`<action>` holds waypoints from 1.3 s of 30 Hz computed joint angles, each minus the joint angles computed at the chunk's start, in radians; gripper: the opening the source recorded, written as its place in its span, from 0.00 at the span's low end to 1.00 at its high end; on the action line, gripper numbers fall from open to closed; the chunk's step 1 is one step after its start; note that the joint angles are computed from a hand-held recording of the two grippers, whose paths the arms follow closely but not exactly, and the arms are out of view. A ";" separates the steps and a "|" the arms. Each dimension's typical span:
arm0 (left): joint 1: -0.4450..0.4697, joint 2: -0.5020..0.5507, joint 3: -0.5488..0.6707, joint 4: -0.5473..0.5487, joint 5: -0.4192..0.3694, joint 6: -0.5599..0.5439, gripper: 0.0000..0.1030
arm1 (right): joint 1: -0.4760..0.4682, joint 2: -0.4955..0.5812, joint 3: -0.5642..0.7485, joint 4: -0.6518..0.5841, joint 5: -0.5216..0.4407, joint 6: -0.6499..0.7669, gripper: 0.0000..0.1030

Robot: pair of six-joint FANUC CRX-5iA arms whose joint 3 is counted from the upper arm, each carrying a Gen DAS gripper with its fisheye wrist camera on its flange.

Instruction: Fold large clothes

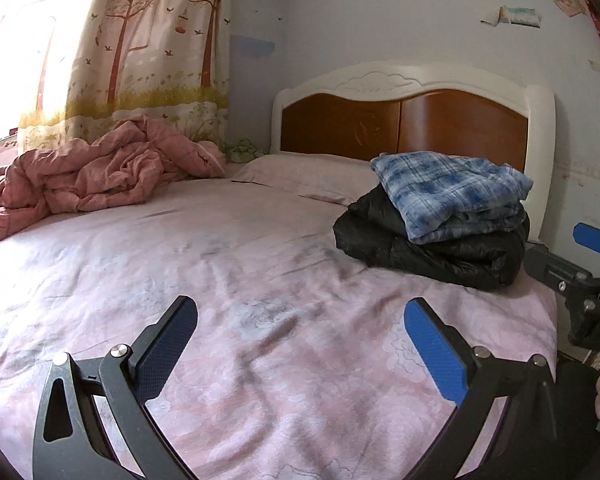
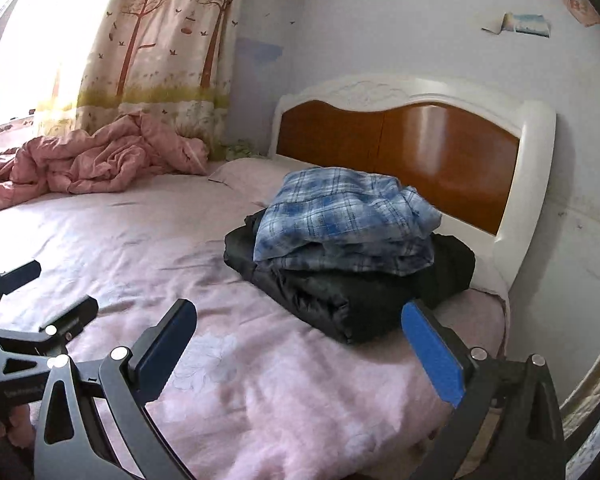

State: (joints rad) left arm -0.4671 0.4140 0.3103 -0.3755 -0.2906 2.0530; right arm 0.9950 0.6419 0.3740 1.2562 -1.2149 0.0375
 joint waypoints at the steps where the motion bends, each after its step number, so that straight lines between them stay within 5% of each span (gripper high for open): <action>1: 0.000 0.003 0.005 0.001 -0.007 0.000 1.00 | 0.001 0.004 0.005 -0.002 -0.002 0.006 1.00; 19: -0.005 0.015 0.026 -0.020 -0.036 0.017 1.00 | 0.003 0.018 0.019 0.008 0.002 0.043 1.00; 39: -0.039 0.008 0.056 -0.189 -0.085 0.169 1.00 | -0.002 0.010 0.006 0.006 0.016 0.037 1.00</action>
State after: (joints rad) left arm -0.5060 0.4223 0.3662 -0.5642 -0.3760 2.2218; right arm 0.9928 0.6518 0.3800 1.2623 -1.1990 0.0742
